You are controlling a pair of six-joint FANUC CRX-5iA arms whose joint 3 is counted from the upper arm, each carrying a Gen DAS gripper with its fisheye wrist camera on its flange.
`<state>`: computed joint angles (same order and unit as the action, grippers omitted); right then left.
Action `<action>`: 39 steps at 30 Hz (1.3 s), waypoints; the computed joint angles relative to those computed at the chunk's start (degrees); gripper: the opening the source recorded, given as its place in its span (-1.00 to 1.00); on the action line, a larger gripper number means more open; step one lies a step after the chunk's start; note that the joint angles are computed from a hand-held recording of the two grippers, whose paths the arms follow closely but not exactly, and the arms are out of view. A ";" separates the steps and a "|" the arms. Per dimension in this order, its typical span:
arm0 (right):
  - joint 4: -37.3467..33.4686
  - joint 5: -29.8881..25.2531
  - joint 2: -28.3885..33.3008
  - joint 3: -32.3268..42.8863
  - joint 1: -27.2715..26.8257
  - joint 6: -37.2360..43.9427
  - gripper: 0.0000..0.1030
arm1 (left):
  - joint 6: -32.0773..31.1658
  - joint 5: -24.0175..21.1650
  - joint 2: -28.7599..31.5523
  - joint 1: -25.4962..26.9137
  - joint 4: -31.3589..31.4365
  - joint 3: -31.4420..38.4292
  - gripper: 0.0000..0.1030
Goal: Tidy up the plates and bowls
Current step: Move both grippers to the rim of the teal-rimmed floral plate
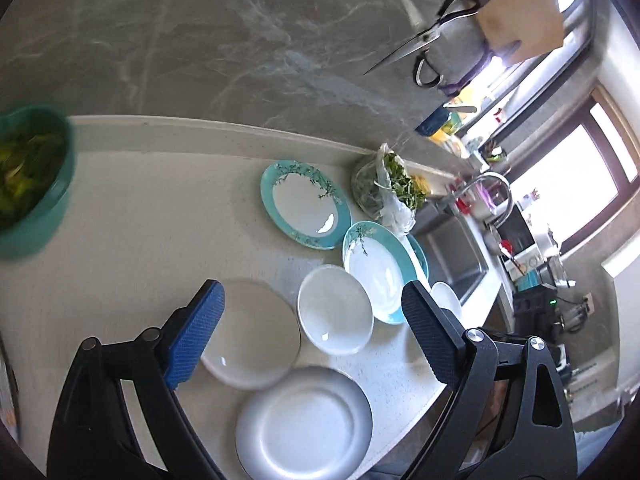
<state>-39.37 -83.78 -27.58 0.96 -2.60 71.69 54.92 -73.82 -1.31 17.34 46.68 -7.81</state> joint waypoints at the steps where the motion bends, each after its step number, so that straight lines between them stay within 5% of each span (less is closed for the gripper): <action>1: -1.04 -0.66 1.36 1.80 -1.94 1.87 0.60 | 1.12 -0.62 3.26 -1.24 -0.97 3.57 0.75; 7: -6.22 -5.05 17.04 16.80 -10.05 9.56 0.46 | 10.16 -2.76 20.68 -7.75 -8.80 23.81 0.71; 14: -4.43 -8.54 36.77 31.61 -6.56 12.86 0.23 | 19.17 -7.55 37.98 -13.12 -16.04 45.13 0.22; 19: -0.22 -9.31 43.51 35.40 -3.53 12.96 0.20 | 21.62 -10.76 47.27 -14.48 -16.65 56.00 0.22; 26: 2.97 -9.35 47.16 37.36 -1.99 13.08 0.19 | 21.34 -11.21 52.17 -14.42 -16.75 59.98 0.21; 28: 3.10 -9.30 47.81 37.70 -1.84 12.79 0.19 | 20.01 -12.14 53.00 -14.37 -16.27 60.23 0.04; 39: 4.50 -9.23 49.27 37.33 -0.32 11.83 0.19 | 18.21 -12.61 53.26 -15.34 -15.86 58.48 -0.11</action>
<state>-34.86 -93.01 21.69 38.29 -2.92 83.52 73.13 -86.43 51.94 2.00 30.82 50.67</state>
